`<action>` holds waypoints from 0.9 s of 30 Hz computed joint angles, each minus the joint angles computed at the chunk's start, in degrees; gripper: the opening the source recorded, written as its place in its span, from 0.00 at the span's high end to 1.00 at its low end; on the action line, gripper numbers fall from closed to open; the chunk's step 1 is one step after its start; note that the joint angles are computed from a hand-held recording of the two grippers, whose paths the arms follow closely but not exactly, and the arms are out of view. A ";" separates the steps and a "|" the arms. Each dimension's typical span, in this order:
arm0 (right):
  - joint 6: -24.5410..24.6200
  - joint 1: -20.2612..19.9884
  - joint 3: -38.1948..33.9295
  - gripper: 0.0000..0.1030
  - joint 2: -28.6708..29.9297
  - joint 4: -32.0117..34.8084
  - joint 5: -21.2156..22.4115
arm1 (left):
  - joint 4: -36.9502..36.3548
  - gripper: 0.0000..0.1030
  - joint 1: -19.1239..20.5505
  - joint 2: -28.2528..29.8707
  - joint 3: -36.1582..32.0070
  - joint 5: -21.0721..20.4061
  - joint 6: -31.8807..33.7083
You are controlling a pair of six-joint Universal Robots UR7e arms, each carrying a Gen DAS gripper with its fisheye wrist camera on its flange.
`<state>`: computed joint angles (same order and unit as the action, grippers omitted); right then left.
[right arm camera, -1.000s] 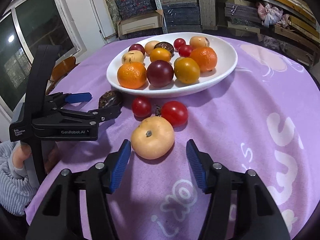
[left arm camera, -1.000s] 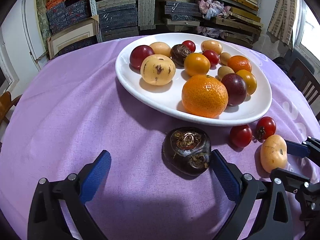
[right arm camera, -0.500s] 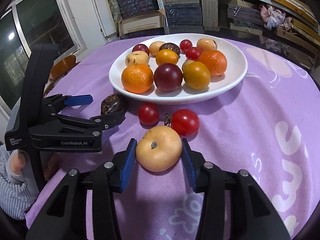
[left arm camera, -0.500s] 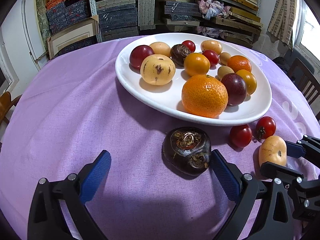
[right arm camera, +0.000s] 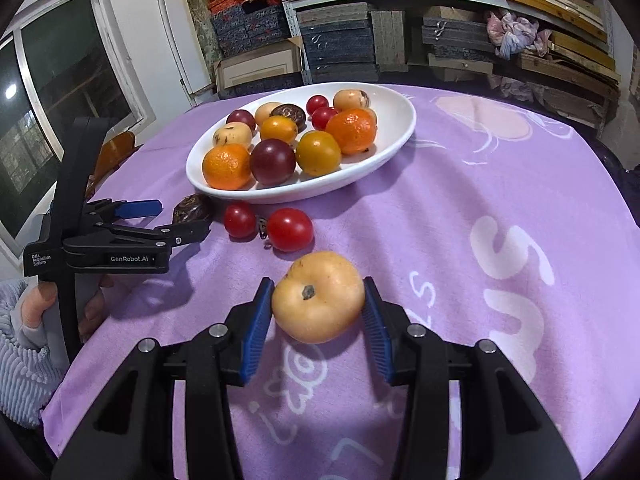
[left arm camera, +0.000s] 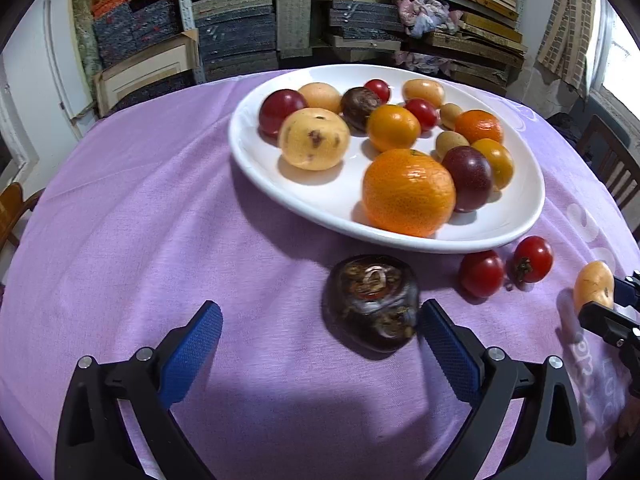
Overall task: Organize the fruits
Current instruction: 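Grasp the dark brown round fruit with the left tool while the right tool holds its fruit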
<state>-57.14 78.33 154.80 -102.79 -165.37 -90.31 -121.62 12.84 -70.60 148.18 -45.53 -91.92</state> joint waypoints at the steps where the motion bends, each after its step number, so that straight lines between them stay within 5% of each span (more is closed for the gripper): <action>1: -0.12 -0.17 -0.12 0.58 -0.29 0.80 0.13 | -1.12 0.03 -0.46 0.35 0.18 0.52 0.97; 8: 0.20 -0.93 -0.63 0.58 -0.87 3.85 0.49 | -1.90 0.05 -0.48 5.81 -2.89 2.82 5.22; 11: 0.81 -1.05 -0.80 0.57 -0.56 4.15 0.38 | -7.17 0.29 0.37 4.97 -1.39 2.32 7.18; 14: 0.92 -1.12 -0.93 0.57 -0.46 4.79 0.30 | -7.87 0.37 0.44 3.91 -0.55 2.78 5.79; 25: 0.90 -1.24 -0.82 0.57 -0.38 4.37 0.42 | -9.42 0.30 1.12 4.62 -0.68 2.65 8.87; 27: 0.94 -1.28 -0.88 0.57 -0.40 4.57 0.47 | -8.68 0.57 0.46 3.78 -0.17 3.20 6.99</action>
